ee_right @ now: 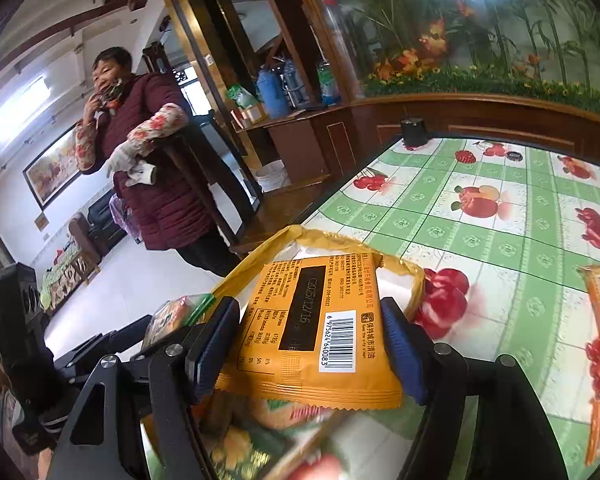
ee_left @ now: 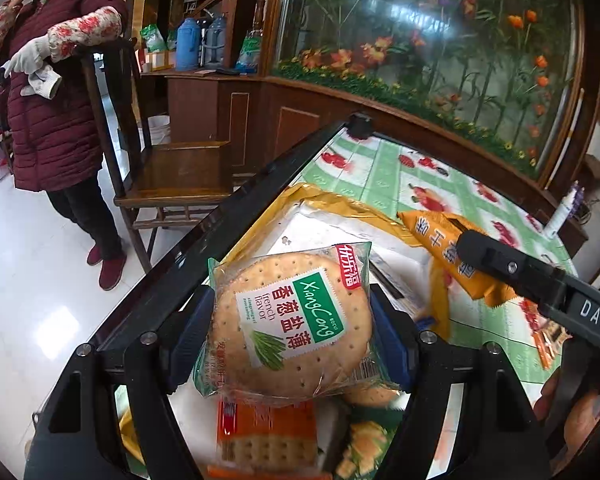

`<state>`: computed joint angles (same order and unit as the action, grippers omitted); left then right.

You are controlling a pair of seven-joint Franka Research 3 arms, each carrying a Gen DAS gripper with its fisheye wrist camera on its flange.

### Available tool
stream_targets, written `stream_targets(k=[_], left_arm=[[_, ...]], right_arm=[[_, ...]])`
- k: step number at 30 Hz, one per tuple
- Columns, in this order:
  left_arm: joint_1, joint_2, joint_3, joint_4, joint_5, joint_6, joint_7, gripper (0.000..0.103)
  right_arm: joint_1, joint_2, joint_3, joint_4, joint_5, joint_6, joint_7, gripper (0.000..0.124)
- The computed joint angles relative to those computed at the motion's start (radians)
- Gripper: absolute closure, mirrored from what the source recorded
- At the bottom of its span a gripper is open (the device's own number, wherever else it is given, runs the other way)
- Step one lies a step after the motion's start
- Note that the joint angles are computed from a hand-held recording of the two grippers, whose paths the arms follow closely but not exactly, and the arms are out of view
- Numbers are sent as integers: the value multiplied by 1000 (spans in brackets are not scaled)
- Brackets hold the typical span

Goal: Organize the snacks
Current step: 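Carry round cracker pack and yellow-orange pack over the tray with both tools, then open both tools to drop the two packs into the tray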

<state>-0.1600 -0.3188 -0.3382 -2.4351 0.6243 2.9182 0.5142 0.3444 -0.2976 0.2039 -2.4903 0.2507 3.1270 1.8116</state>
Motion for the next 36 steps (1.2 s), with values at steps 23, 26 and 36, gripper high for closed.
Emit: stream_targets(k=[23, 26, 36], left_arm=[[-60, 75, 30, 98, -60, -211, 57, 20], [-50, 58, 16, 85, -6, -208, 2, 20], [-51, 0, -9, 60, 79, -221, -88, 20]], right_arm=[[82, 177, -90, 93, 192, 6, -134, 47], [48, 139, -63, 62, 144, 12, -84, 43], [-85, -9, 45, -52, -9, -2, 83, 35]])
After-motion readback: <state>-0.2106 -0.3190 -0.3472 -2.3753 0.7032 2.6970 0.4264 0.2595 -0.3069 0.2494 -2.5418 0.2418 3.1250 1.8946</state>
